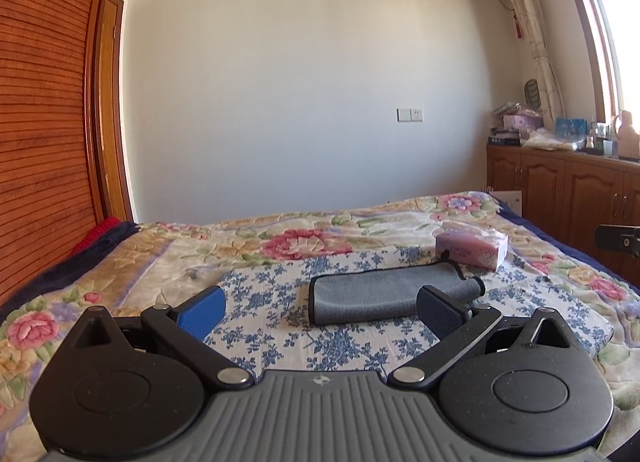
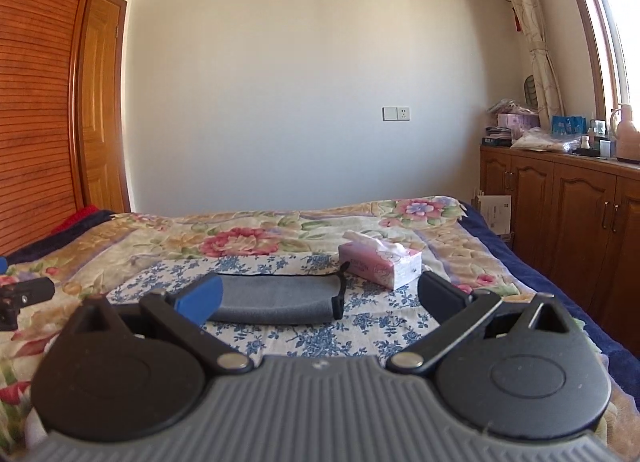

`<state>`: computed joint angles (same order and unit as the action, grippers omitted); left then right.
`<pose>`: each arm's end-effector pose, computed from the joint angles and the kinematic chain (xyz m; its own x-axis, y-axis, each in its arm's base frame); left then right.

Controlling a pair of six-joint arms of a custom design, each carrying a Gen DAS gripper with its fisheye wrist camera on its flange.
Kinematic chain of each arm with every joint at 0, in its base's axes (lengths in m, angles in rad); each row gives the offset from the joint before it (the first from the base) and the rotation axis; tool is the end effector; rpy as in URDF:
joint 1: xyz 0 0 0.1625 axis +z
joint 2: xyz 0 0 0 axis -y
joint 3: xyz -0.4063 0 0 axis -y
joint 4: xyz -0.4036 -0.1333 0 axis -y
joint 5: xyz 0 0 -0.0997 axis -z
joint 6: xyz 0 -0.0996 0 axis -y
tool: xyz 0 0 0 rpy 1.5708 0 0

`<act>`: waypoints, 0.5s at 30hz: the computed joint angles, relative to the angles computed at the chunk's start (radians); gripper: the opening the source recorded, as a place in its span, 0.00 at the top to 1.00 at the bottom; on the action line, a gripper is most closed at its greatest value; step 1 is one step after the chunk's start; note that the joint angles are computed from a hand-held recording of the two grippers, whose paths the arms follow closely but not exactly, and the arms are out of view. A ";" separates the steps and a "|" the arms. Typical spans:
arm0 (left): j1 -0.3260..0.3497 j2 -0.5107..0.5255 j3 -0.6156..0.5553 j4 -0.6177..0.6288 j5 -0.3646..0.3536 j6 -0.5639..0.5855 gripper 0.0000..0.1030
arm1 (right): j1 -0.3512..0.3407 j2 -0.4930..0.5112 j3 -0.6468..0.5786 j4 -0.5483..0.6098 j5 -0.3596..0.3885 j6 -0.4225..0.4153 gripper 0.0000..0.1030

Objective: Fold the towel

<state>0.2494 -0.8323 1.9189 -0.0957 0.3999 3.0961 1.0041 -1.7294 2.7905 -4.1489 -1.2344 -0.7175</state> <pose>-0.3313 -0.3166 0.0187 -0.6214 0.2431 -0.7448 0.7832 0.2177 -0.5824 0.0157 -0.2849 0.3059 -0.7523 0.1425 0.6432 -0.6182 0.1845 -0.7640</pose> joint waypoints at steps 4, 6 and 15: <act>-0.003 -0.007 0.009 -0.024 0.001 0.020 0.00 | 0.005 0.016 0.000 -0.015 -0.005 -0.012 0.00; -0.003 -0.006 0.008 -0.019 0.000 0.016 0.00 | 0.007 0.017 0.002 -0.019 -0.007 -0.014 0.00; -0.001 0.001 0.001 -0.001 0.003 0.005 0.00 | 0.005 0.016 0.004 -0.018 -0.004 -0.017 0.00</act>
